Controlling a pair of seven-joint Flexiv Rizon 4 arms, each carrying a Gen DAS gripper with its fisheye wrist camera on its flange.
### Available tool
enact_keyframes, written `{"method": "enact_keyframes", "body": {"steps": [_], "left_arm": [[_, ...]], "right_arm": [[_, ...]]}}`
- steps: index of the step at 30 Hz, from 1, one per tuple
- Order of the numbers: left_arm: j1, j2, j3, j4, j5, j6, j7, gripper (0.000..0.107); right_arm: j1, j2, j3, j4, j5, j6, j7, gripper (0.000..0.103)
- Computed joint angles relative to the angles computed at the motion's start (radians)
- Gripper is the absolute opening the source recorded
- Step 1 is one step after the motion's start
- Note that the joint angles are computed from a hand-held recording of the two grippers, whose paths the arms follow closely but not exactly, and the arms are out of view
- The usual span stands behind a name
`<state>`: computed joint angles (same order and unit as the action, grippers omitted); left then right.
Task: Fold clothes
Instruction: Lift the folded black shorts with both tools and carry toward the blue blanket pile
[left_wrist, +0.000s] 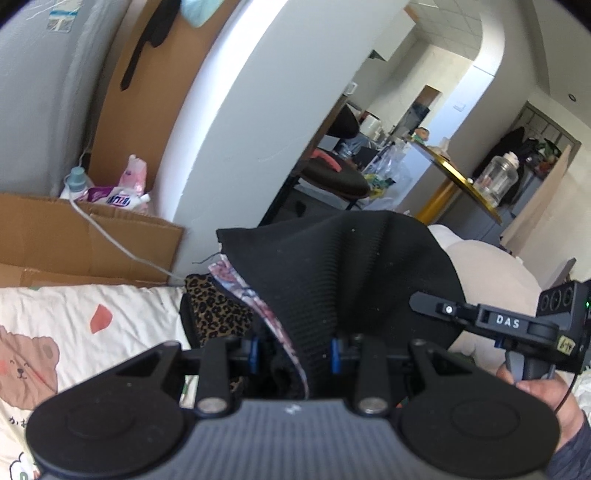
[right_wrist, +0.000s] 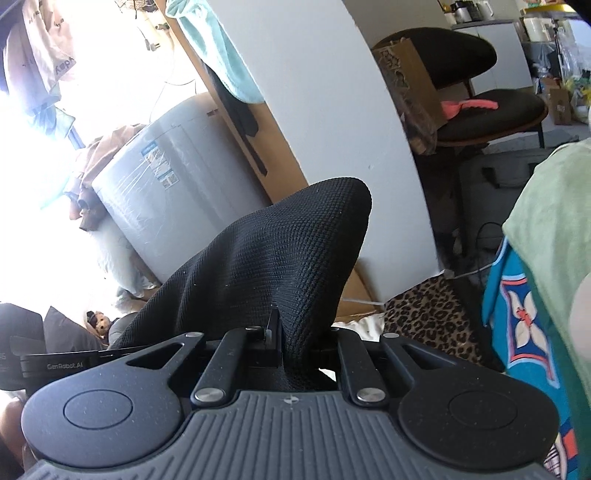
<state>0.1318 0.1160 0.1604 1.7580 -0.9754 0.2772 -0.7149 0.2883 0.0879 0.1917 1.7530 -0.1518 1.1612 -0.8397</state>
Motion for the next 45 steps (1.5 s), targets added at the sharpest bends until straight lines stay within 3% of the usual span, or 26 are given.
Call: {"method": "enact_keyframes", "body": {"steps": [13, 18, 34, 45], "left_arm": [[-0.029, 0.029, -0.001, 0.036, 0.007, 0.034, -0.028, 0.035], [-0.052, 0.037, -0.014, 0.075, -0.031, 0.093, -0.021, 0.035], [-0.138, 0.001, -0.06, 0.2, -0.119, 0.263, 0.157, 0.035], [-0.194, -0.105, -0.137, 0.244, -0.253, 0.402, 0.233, 0.035]], "right_arm": [[-0.018, 0.014, 0.001, 0.016, -0.089, -0.035, 0.007, 0.009], [-0.033, -0.004, -0.003, 0.02, -0.151, -0.03, 0.029, 0.009], [-0.125, -0.033, -0.024, 0.189, -0.552, 0.091, 0.36, 0.009], [-0.192, -0.112, -0.115, 0.253, -0.907, 0.195, 0.632, 0.009]]}}
